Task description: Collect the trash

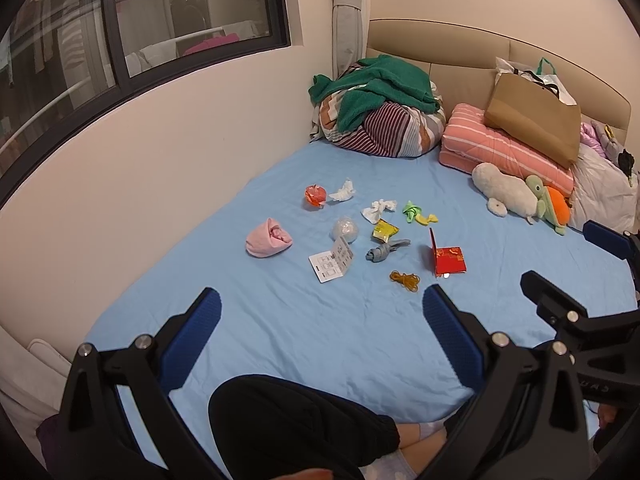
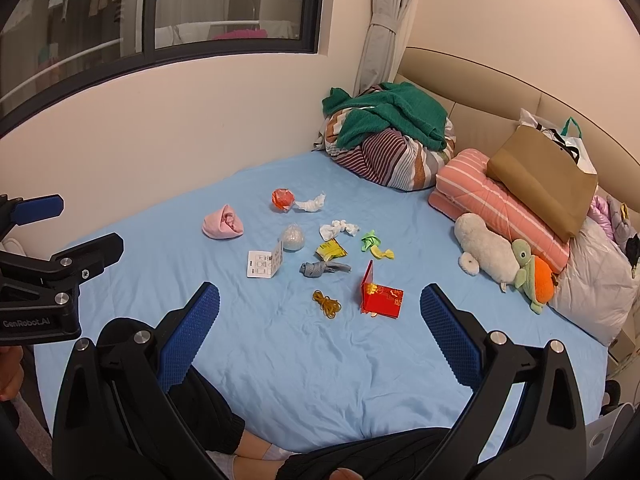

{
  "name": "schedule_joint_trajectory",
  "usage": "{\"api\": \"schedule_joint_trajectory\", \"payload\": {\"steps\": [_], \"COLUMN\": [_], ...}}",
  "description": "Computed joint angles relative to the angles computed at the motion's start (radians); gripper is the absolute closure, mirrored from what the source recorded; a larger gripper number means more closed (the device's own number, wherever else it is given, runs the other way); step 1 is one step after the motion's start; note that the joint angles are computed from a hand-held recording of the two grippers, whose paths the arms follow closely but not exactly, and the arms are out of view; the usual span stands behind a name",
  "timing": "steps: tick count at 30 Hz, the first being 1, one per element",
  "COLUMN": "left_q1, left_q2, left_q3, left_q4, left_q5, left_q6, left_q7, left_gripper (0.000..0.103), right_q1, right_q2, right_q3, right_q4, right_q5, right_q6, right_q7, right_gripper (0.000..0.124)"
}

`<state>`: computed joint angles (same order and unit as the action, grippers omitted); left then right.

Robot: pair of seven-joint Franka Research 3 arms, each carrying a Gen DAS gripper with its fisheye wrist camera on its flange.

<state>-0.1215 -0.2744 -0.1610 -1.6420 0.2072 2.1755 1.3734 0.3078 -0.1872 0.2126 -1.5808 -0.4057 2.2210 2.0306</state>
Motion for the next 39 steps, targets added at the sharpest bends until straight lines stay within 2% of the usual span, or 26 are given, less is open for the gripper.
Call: {"api": "schedule_joint_trajectory", "payload": {"steps": [39], "left_q1": [-0.007], "left_q2": [-0.026], "left_q3": [-0.004], "left_q4": [-0.028], "left_q5": [-0.001], "left_q6": [-0.004], "left_q7": [-0.010], "left_gripper": [0.003], "right_q1": [0.004], "right_q2": [0.002], "right_q3": [0.000], "right_q4": [0.010], "right_q5": [-0.002], "right_q6": [-0.012], "right_q7": [-0.003], "right_gripper": [0.027]}}
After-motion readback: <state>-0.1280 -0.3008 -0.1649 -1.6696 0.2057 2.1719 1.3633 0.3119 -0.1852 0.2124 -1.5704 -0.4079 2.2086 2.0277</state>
